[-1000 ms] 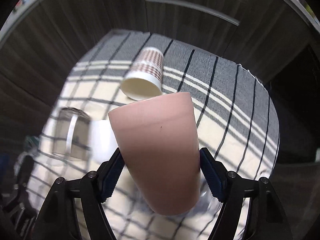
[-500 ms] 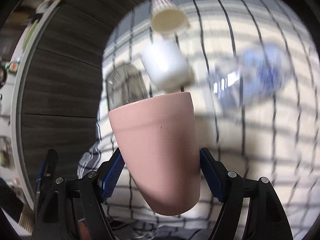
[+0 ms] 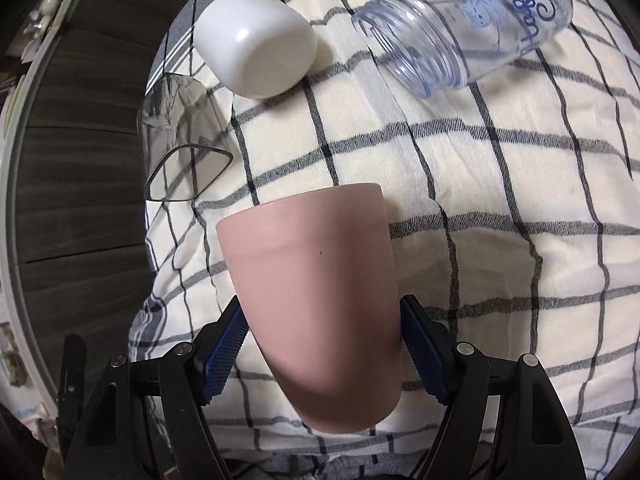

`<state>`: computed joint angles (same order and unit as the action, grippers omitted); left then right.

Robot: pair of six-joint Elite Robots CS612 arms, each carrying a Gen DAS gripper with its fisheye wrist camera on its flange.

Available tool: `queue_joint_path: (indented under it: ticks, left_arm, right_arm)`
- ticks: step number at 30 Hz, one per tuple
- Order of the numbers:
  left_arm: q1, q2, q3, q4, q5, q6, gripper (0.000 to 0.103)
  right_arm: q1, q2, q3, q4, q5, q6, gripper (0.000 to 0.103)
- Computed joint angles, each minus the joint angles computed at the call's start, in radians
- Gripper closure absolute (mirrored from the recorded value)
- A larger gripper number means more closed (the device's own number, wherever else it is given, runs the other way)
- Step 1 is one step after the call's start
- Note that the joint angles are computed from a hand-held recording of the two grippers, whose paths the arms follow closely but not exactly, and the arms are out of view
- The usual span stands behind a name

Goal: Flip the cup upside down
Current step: 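Lift the pink cup with the right tool and carry it toward the left tool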

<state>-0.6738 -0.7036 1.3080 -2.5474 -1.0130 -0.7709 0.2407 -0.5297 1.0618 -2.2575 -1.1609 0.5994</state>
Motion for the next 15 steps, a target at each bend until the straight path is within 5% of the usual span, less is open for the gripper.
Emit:
queue_joint_path:
  ticks: [3, 7, 15]
  left_arm:
    - [0.001, -0.001, 0.004, -0.005, -0.008, 0.002, 0.000]
    - [-0.001, -0.005, 0.012, -0.026, -0.019, 0.011, 0.000]
    - [-0.012, 0.004, 0.010, -0.098, -0.085, 0.065, 0.000]
  right_arm:
    - [0.007, 0.005, -0.016, 0.013, -0.020, -0.016, 0.027]
    - [0.013, -0.012, 0.006, -0.034, -0.053, -0.019, 0.014]
    - [0.003, -0.094, 0.139, -0.212, -0.085, -0.011, 0.014]
